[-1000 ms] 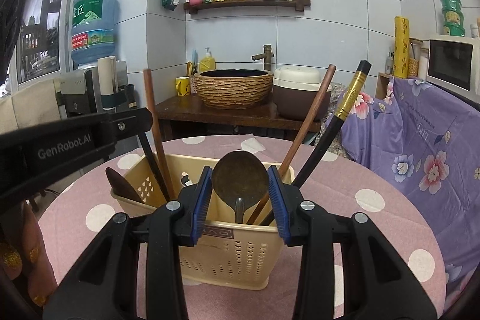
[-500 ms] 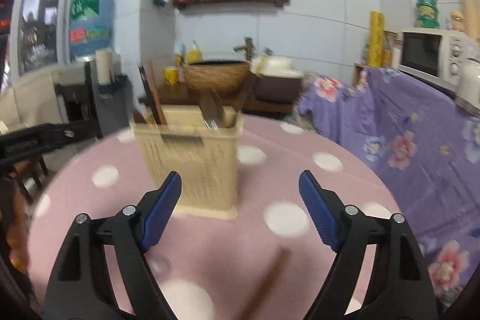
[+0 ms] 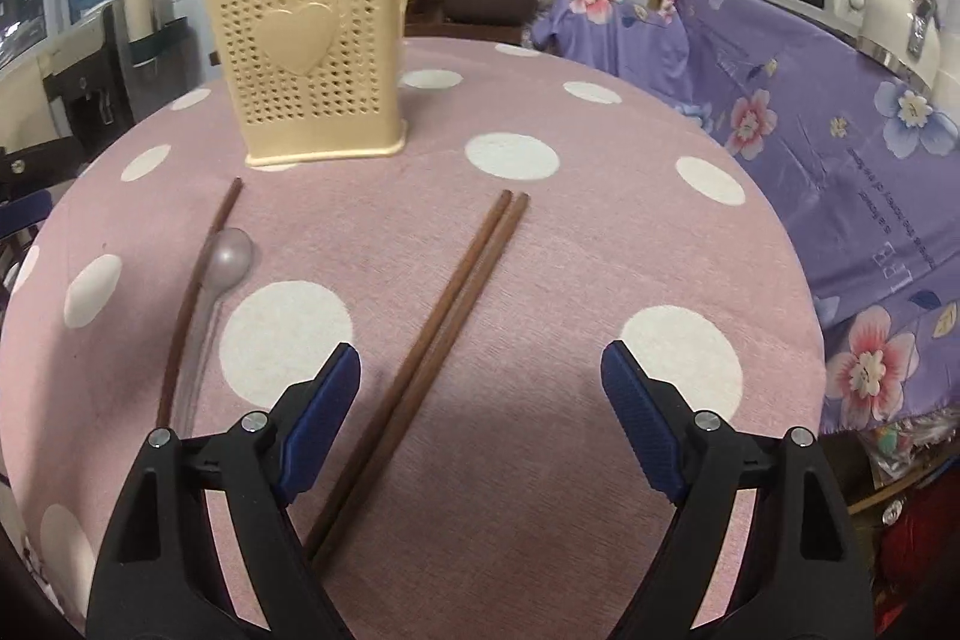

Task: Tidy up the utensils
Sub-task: 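Grasp a brown chopstick with the left tool while the right grasps another brown chopstick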

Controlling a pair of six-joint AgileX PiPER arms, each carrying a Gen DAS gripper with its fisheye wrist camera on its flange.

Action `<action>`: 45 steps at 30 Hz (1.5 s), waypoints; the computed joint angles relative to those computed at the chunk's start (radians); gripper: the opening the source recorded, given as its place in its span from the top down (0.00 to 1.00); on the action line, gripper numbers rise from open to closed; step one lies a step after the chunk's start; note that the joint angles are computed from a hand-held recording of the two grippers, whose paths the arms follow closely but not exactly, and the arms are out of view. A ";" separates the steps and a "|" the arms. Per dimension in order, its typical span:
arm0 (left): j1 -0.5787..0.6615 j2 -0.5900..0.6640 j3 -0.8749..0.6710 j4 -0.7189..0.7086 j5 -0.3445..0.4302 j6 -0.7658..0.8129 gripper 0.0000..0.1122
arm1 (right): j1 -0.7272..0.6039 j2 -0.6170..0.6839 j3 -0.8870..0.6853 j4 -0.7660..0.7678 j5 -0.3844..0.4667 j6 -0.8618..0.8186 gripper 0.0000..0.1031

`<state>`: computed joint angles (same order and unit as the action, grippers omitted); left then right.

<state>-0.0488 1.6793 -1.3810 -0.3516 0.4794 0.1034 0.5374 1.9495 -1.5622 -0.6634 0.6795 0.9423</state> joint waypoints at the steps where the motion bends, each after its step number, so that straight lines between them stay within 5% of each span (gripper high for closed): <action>1: -0.002 0.003 -0.003 -0.005 0.003 0.003 0.37 | -0.005 0.009 -0.012 0.025 0.010 -0.019 0.20; 10: -0.005 -0.003 0.017 -0.036 0.010 0.017 0.37 | -0.027 0.044 -0.084 0.105 0.116 -0.168 0.20; 14: 0.004 -0.012 0.031 -0.036 0.003 0.009 0.36 | -0.123 -0.062 0.030 0.218 0.003 -0.175 0.21; 17: 0.003 -0.007 0.027 -0.046 0.008 0.010 0.36 | -0.138 -0.053 0.021 0.167 0.016 -0.119 0.21; 31: -0.018 0.011 0.011 0.039 0.027 -0.049 0.36 | -0.177 0.062 -0.150 0.371 0.015 -0.273 0.51; 38: -0.023 0.033 -0.010 0.059 0.043 -0.063 0.38 | -0.163 0.117 -0.267 0.364 0.078 -0.313 0.53; 45: -0.019 0.146 -0.151 0.057 0.160 -0.064 0.58 | -0.189 0.176 -0.345 0.470 0.119 -0.389 0.61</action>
<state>-0.0677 1.8252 -1.5316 -0.2944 0.6394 0.0393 0.3486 2.1254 -1.9072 -0.1929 0.7984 0.5531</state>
